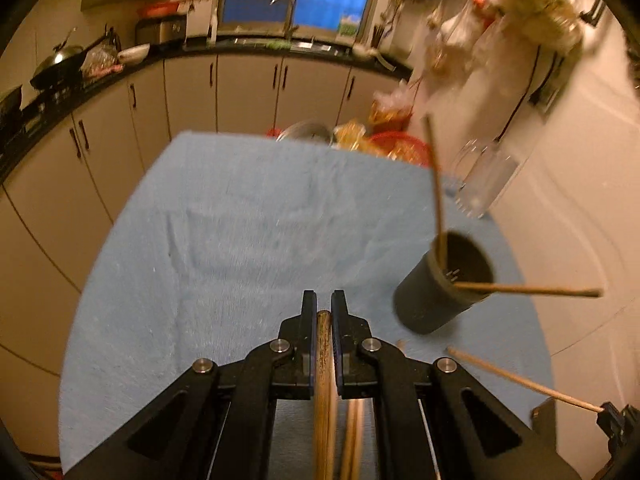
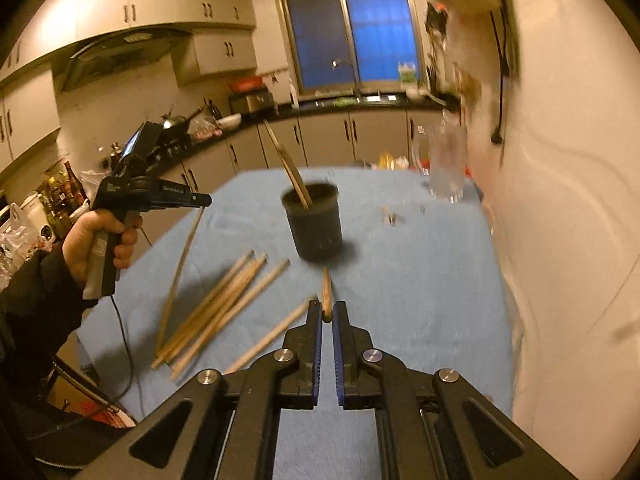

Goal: Organize utensils
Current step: 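Grasp a chopstick with the left gripper while the right gripper grasps another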

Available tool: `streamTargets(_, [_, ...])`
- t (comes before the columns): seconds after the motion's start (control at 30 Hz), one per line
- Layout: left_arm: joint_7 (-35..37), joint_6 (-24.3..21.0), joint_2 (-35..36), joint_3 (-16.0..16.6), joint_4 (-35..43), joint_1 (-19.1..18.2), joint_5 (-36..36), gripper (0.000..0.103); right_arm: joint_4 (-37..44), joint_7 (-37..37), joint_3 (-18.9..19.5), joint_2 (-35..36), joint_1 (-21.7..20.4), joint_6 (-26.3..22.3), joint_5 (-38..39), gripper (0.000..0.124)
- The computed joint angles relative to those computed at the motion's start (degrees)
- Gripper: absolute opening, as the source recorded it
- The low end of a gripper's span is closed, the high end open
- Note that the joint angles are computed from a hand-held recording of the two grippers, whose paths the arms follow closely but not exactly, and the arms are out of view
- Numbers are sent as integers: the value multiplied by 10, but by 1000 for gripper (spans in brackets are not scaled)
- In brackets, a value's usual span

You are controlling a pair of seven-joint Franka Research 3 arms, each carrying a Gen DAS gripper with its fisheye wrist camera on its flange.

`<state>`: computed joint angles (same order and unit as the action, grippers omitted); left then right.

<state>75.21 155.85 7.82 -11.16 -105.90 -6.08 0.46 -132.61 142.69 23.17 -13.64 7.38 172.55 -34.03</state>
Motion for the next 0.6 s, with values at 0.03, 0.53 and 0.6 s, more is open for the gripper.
streamTargets(0.03, [4, 6, -8, -2, -5, 0, -5, 7, 4, 2, 2, -1, -3, 1, -5, 6])
streamTargets(0.53, [55, 37, -32, -7, 8, -12, -49, 7, 58, 44, 17, -8, -26, -4, -65, 6])
streamTargets(0.6, [55, 39, -33, -6, 10, -13, -50, 7, 62, 47, 16, -10, -25, -6, -68, 6])
